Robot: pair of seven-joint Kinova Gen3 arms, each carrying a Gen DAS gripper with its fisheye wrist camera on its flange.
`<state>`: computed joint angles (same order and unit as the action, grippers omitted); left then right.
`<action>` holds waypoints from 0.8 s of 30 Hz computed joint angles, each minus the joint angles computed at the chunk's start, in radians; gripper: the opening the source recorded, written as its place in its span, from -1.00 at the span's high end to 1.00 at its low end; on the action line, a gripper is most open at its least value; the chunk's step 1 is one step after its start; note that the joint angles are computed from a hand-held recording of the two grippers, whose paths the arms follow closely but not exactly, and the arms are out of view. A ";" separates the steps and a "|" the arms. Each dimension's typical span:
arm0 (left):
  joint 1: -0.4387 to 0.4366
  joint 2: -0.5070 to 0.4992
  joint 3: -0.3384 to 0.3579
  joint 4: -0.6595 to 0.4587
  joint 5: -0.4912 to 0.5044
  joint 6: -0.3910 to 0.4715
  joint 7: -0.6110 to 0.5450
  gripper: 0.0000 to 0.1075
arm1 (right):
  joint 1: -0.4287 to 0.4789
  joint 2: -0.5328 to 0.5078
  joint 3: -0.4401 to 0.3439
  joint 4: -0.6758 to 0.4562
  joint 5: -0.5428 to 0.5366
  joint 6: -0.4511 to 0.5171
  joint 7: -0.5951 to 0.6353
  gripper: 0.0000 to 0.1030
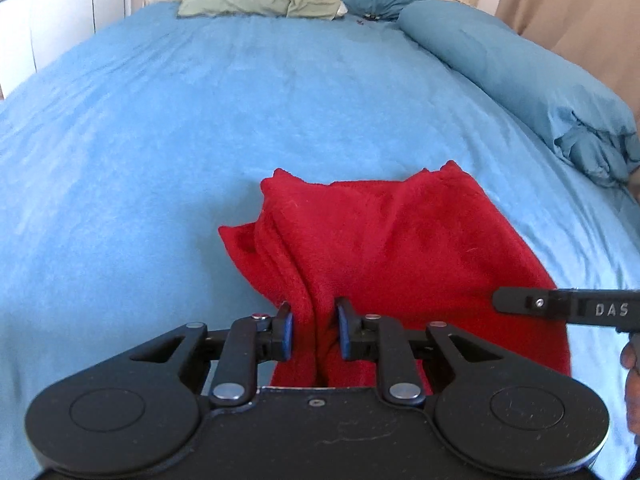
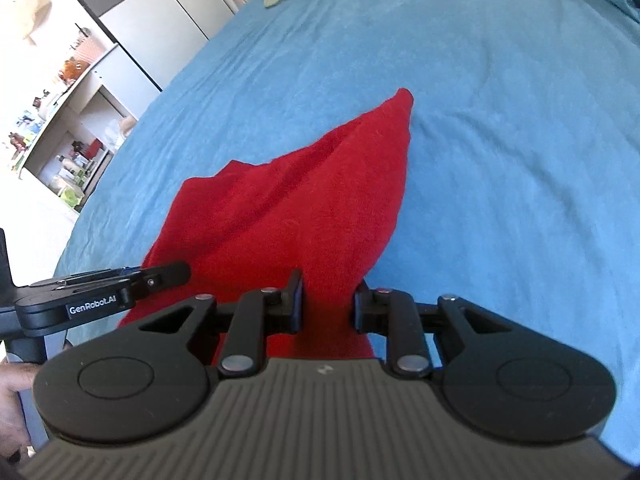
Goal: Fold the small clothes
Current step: 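Grasp the folded sweater edge with the left gripper and fold it over, then release the sweater and pull both grippers back from the bundle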
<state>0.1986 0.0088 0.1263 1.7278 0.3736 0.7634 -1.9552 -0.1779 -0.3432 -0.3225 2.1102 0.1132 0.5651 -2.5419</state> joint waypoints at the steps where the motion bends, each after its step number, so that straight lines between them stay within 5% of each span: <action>1: 0.001 -0.010 0.000 0.023 0.007 -0.021 -0.013 0.45 | 0.012 0.001 -0.017 0.020 0.009 -0.037 -0.018 0.22; 7: 0.005 -0.048 -0.005 0.100 0.017 -0.118 -0.007 0.04 | 0.053 -0.043 -0.056 0.080 0.017 -0.113 -0.030 0.07; 11: 0.018 -0.108 0.013 0.151 -0.109 -0.203 0.090 -0.53 | 0.224 -0.121 -0.216 0.101 0.042 -0.139 -0.133 -0.75; 16: 0.046 -0.159 -0.001 0.228 -0.262 -0.292 0.253 -0.57 | 0.427 -0.224 -0.431 0.091 0.109 -0.030 -0.270 -0.79; 20: -0.074 -0.133 0.134 0.266 -0.418 -0.316 0.371 -0.59 | 0.536 -0.165 -0.591 0.041 0.150 0.090 -0.281 -0.76; 24: -0.007 -0.111 0.068 0.243 -0.430 -0.292 0.405 -0.58 | 0.572 -0.147 -0.649 -0.001 0.181 0.148 -0.322 -0.76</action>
<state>0.1914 -0.1027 0.1939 1.9711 -0.0564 0.4714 -1.5497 0.3943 -0.4903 -0.9718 2.1091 0.2943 0.7127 -2.8642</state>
